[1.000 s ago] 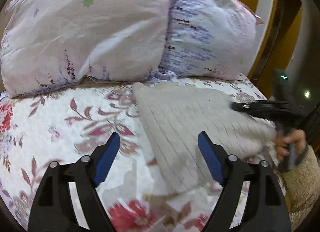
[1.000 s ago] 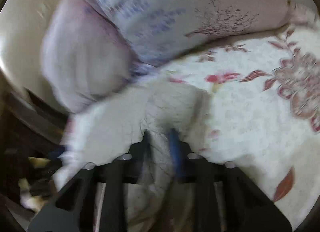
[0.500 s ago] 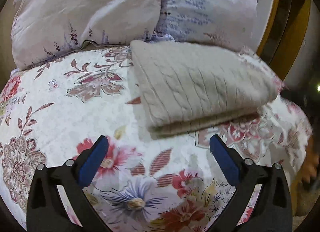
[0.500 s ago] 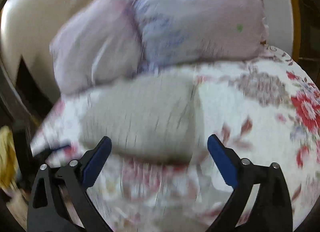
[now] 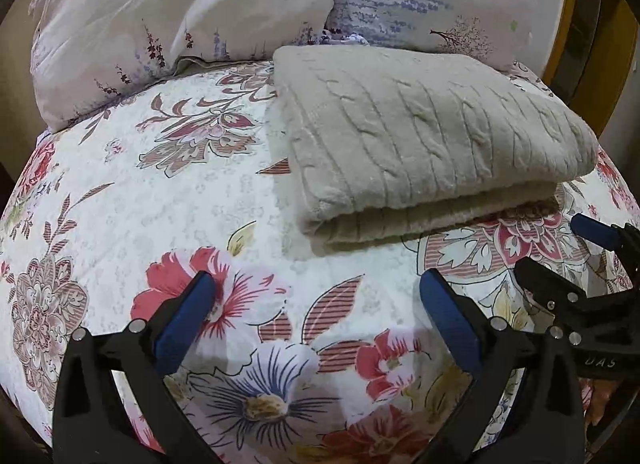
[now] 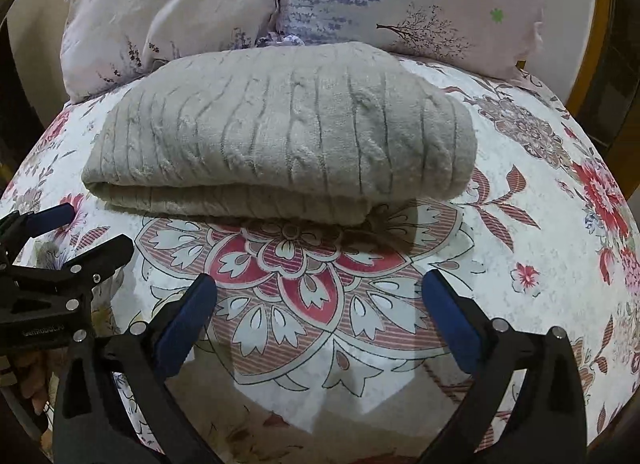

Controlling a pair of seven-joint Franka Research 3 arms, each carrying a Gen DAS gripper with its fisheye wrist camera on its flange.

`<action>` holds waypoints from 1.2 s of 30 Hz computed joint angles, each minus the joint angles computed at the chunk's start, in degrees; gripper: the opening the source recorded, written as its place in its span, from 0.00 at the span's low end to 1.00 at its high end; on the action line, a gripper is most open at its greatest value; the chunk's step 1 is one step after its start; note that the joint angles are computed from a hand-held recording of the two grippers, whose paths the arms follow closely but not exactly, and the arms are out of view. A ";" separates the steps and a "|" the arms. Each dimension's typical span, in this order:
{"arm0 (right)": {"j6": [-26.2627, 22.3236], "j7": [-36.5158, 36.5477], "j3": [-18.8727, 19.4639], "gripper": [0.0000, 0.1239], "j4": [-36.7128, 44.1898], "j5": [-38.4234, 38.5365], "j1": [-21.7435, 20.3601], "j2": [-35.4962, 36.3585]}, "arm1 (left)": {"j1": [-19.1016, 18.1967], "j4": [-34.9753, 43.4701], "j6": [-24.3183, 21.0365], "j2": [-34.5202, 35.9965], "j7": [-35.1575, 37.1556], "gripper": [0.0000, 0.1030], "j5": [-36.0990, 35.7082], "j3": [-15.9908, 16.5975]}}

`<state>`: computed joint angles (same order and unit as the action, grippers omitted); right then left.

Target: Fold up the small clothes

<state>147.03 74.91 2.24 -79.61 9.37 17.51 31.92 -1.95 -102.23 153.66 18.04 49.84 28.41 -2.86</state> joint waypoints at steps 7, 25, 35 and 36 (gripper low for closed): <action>0.00 0.14 -0.05 0.82 -0.10 -0.13 0.13 -0.15 | -0.12 -0.10 0.08 -0.01 -0.44 0.98 0.32 0.14; 0.09 0.26 -0.08 0.82 -0.31 -0.17 0.20 -0.29 | -1.14 0.53 -0.51 0.37 -4.97 0.98 3.25 0.97; 0.09 0.26 -0.07 0.82 -0.22 -0.17 0.17 -0.23 | -0.45 0.60 -0.02 0.56 -3.57 0.98 2.67 0.38; 0.09 0.26 -0.07 0.82 -0.22 -0.17 0.17 -0.23 | -0.39 0.60 0.06 0.58 -3.32 0.98 2.52 0.35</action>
<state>147.11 75.18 2.17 -79.83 9.20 17.68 31.70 -2.34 -101.62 153.72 18.62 46.53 30.93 -2.50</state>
